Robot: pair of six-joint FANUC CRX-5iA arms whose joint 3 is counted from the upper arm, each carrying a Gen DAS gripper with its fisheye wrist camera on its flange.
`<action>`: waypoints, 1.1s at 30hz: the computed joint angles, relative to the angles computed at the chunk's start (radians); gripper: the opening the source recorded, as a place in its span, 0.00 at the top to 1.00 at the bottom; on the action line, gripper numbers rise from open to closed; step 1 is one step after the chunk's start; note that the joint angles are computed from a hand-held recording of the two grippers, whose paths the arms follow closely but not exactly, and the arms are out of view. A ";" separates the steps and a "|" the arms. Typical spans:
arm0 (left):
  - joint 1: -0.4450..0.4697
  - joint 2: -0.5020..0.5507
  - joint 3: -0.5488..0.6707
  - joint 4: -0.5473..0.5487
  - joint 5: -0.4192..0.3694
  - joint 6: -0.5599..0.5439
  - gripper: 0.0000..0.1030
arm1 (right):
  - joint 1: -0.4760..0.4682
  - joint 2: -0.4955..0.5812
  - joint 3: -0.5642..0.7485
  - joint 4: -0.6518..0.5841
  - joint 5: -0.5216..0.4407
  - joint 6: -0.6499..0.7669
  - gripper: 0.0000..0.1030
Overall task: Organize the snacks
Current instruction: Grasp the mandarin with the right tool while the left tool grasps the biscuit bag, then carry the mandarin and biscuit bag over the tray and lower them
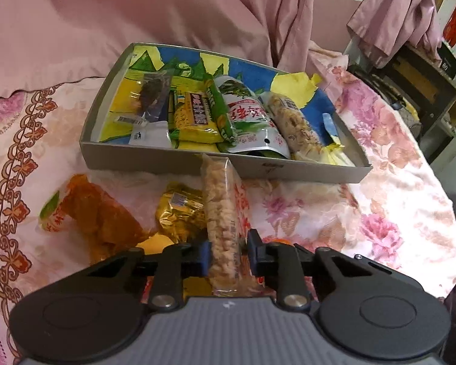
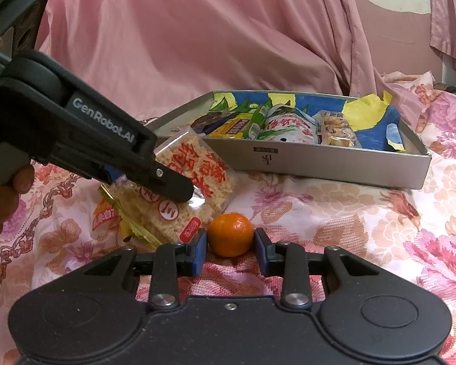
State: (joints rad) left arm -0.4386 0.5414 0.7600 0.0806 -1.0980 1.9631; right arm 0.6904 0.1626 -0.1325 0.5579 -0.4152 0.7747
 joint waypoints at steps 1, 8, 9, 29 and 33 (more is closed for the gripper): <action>0.001 -0.006 -0.009 0.006 0.006 -0.004 0.78 | 0.000 -0.002 -0.007 0.020 0.004 -0.014 0.66; 0.008 -0.043 -0.061 0.052 0.038 -0.033 0.81 | -0.008 -0.026 -0.059 0.163 0.041 -0.126 0.66; 0.009 -0.049 -0.070 0.060 0.045 -0.034 0.81 | -0.011 -0.029 -0.065 0.182 0.046 -0.144 0.66; 0.069 0.127 0.283 -0.027 0.118 -0.030 0.80 | -0.155 0.118 0.112 0.598 0.142 -0.498 0.66; 0.080 0.240 0.436 -0.014 0.081 -0.012 0.80 | -0.133 0.201 0.244 0.388 0.078 -0.298 0.66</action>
